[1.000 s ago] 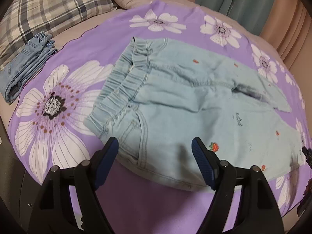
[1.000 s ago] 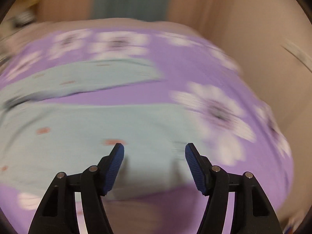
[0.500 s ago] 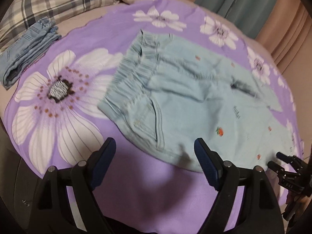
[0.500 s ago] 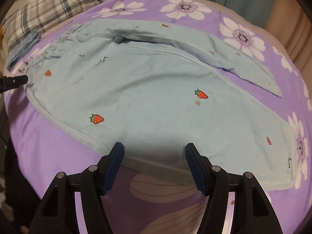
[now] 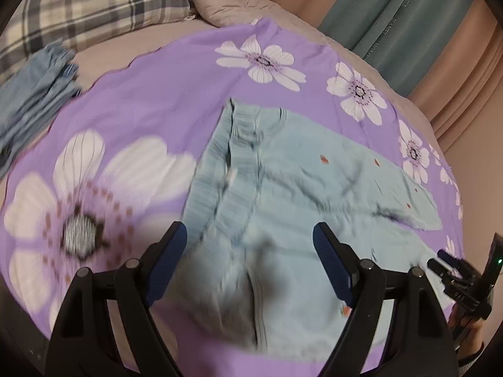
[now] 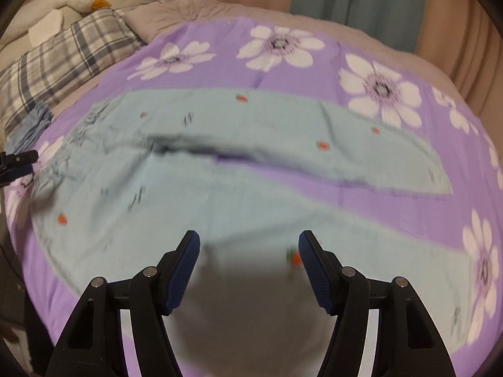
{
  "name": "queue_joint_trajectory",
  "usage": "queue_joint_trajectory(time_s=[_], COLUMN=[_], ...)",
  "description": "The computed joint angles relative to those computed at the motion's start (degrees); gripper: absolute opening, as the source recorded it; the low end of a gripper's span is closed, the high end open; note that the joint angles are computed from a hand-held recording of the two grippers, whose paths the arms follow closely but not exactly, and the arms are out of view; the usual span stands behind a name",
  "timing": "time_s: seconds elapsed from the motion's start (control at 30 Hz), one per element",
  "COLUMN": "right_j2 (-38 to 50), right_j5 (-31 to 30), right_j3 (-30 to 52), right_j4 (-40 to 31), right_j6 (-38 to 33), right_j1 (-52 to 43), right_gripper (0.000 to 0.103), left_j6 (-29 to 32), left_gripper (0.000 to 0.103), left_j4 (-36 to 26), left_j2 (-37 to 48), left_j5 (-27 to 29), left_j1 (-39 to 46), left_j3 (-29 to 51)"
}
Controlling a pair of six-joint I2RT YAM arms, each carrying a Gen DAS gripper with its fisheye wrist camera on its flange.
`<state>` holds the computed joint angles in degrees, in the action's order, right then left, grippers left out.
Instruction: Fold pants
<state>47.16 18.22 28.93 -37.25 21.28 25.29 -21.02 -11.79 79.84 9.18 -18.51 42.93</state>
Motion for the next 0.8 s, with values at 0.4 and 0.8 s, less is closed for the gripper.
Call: queue_joint_trajectory(time_s=[0.4, 0.8], right_j2=[36.8, 65.1], right_j5=[-8.3, -21.5], right_j3=[19.3, 51.2], right_j4=[25.3, 10.2], right_j6=[-24.2, -36.8], right_j1=[-12.5, -16.0], right_gripper=[0.065, 0.066], left_j6=[6.1, 14.7], left_gripper=[0.083, 0.066], left_j4=[-3.7, -10.7], left_j2=[28.6, 40.0], left_j5=[0.0, 8.2], left_j1=[4.0, 4.8], left_j3=[27.4, 41.4])
